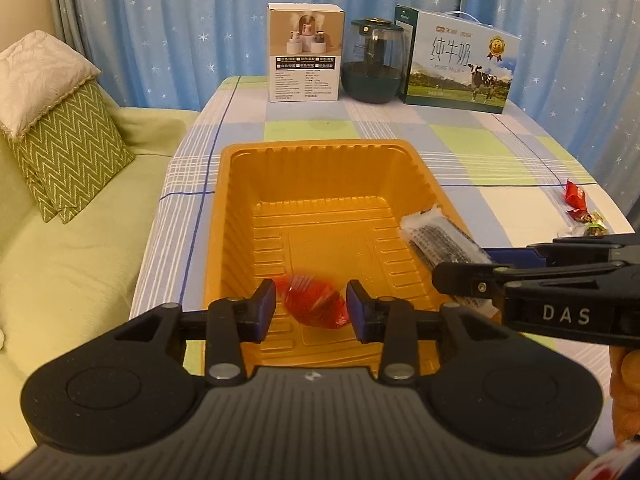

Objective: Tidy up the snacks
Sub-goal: 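Carry both packets to the orange tray and open both tools to drop them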

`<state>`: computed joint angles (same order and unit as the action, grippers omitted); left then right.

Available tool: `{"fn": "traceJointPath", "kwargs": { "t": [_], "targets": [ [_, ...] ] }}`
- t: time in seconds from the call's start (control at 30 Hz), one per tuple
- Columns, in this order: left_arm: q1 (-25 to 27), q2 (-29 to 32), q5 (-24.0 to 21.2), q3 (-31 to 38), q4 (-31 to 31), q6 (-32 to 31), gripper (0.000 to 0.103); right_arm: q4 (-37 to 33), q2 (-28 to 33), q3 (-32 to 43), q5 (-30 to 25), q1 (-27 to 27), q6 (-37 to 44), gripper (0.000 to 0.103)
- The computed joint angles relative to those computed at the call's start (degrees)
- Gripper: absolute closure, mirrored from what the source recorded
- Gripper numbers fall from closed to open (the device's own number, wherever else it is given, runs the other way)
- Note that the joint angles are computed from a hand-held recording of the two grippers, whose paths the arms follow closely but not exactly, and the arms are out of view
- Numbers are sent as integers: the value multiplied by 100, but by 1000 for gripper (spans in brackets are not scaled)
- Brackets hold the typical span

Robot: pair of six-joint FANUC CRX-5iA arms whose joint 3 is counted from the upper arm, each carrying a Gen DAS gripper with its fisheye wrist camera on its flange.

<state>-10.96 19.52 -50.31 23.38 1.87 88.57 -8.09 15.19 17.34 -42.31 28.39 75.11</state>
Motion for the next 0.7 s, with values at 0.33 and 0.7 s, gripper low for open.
{"fn": "traceJointPath", "kwargs": {
  "t": [0.33,0.7],
  "targets": [
    [53,-372,187,-412,-18,194,68,-183,-6,-13,210,24,277,65],
    [-114,-707,144,-597,-141,505,65,254,-648,-643,520,-13,-362,52]
  ]
}}
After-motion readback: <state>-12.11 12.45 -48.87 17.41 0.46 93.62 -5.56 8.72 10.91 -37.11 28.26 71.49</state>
